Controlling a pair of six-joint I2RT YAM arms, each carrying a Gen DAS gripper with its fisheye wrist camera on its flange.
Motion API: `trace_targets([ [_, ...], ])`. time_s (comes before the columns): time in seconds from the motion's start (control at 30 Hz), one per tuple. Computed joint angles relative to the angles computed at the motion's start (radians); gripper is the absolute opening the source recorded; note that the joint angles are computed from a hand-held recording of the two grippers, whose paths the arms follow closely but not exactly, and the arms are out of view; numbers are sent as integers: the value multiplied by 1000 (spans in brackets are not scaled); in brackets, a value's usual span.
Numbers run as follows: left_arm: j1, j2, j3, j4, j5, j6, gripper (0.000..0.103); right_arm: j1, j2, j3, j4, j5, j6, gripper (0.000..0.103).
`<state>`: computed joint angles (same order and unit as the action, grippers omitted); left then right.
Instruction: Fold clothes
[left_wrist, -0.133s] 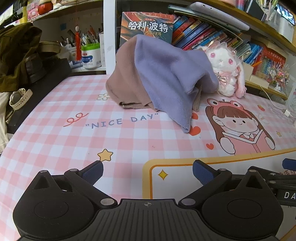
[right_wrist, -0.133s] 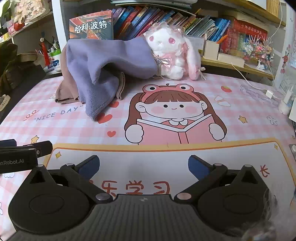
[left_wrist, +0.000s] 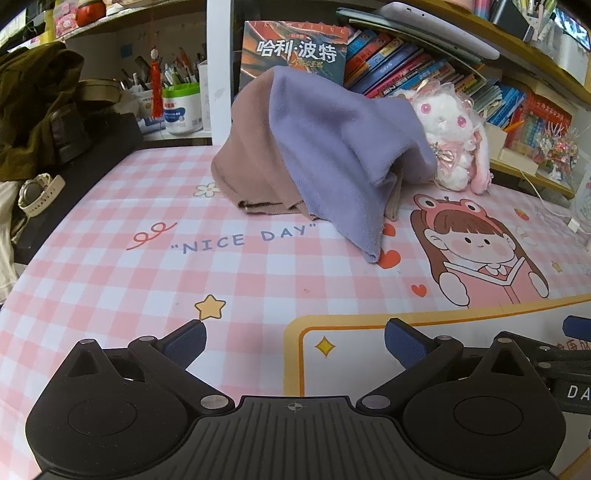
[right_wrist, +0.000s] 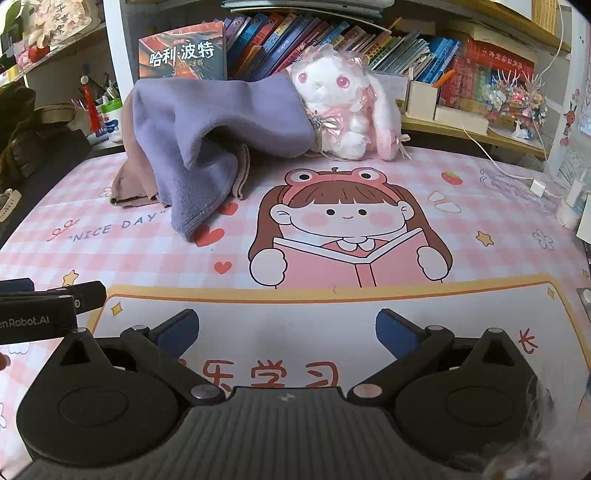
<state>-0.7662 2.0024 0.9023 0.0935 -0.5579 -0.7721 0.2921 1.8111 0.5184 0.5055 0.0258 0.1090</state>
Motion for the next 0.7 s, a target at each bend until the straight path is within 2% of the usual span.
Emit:
trace_targets([
  [0.17, -10, 11, -13, 29, -21, -12, 103, -33, 0, -1, 16, -17, -27, 103],
  [0.4, -16, 3, -34, 47, -32, -20, 103, 23, 3, 3, 1, 25, 9, 103],
  [0.7, -18, 0, -32, 34, -38, -26, 103, 19, 10, 22, -23, 15, 7, 103],
])
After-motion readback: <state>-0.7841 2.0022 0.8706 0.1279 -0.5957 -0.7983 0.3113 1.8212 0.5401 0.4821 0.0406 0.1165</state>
